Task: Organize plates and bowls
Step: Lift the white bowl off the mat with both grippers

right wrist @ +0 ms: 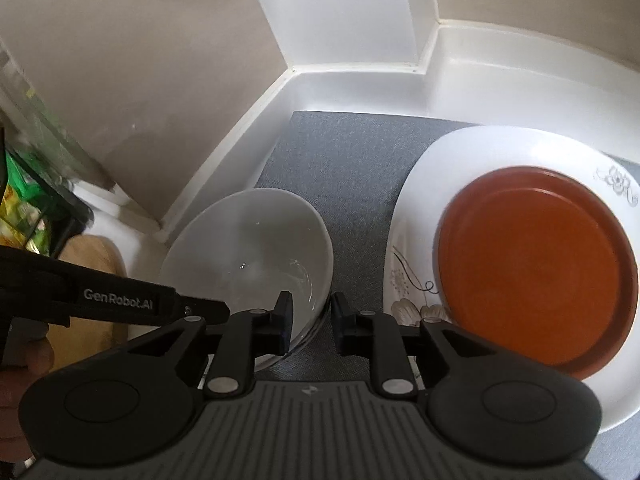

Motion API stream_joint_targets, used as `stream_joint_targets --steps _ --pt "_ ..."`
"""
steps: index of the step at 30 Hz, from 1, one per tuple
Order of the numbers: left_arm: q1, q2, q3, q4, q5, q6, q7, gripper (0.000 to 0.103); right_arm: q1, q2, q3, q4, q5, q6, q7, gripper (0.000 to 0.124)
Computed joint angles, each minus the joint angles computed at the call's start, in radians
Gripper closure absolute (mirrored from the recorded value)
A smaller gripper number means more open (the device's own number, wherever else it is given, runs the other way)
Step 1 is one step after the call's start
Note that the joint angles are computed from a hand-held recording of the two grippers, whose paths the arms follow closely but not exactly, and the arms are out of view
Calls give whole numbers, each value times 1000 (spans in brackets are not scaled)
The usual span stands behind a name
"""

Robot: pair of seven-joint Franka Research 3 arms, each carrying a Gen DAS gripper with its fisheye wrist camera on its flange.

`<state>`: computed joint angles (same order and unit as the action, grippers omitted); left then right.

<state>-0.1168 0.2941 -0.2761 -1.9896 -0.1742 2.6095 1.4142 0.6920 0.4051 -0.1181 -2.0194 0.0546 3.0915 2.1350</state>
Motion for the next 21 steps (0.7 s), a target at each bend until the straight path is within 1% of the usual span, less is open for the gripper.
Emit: stream_joint_targets --steps 2,4,5,6,9,13,15,19,21 --pt "-4 2 2 4 13 -4 0 84 -23 1 24 8 15 -10 -9 105" --pt "10 -3 -9 2 -24 -15 12 84 -47 -3 48 6 34 -4 -17 106" --pt "10 -2 -10 6 -32 -20 13 84 -45 -7 47 0 36 4 -18 106" --pt "11 -6 -12 5 -39 -23 18 84 -35 -11 35 -5 34 12 -14 106" --pt "5 -32 -12 -12 -40 -15 36 84 23 -38 -27 -38 26 43 27 105" --pt "-6 -46 -15 -11 -59 -24 42 83 17 -76 -27 -82 47 77 29 106" --pt "-12 -56 -14 -9 -68 -32 38 83 50 -89 -64 -98 48 89 38 106" --pt "-31 -55 -13 21 -65 -49 33 84 171 -119 -203 -144 20 96 86 107" --pt "-42 -52 -16 38 -57 -43 40 84 218 -141 -260 -180 10 117 113 108"
